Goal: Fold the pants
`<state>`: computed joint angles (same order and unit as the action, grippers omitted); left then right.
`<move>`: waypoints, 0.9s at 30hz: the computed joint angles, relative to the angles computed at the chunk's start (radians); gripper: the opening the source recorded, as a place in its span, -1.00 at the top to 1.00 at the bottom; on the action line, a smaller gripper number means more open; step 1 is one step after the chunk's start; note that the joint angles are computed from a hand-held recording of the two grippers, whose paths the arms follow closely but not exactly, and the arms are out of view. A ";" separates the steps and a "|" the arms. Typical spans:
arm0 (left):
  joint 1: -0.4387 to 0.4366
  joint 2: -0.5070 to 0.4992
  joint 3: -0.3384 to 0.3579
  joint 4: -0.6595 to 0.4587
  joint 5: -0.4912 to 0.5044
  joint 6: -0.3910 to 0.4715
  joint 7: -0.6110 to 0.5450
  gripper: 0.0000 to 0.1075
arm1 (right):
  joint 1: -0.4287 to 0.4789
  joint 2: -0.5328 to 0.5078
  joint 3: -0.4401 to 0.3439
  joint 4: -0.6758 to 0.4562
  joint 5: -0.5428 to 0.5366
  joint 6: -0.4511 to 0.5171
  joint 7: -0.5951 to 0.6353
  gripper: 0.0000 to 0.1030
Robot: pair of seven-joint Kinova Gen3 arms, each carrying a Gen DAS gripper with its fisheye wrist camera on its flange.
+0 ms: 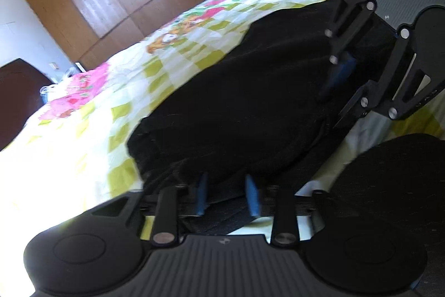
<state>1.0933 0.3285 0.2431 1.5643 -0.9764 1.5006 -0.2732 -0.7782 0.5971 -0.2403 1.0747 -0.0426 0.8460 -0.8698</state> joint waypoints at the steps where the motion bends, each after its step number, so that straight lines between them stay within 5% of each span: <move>1: 0.006 0.001 -0.003 -0.004 -0.004 0.018 0.009 0.44 | -0.006 0.003 0.007 -0.012 -0.003 0.013 -0.022 0.68; 9: 0.040 -0.010 0.011 -0.023 -0.015 0.140 0.077 0.55 | 0.014 -0.062 -0.022 -0.008 -0.059 0.034 -0.114 0.86; 22: 0.033 0.000 0.008 -0.055 0.065 0.137 0.039 0.51 | -0.007 0.020 -0.005 -0.054 -0.067 0.084 -0.139 0.77; 27: 0.030 -0.013 0.010 -0.133 0.096 0.195 0.048 0.51 | 0.116 0.039 -0.071 -0.135 -0.215 0.177 -0.118 0.66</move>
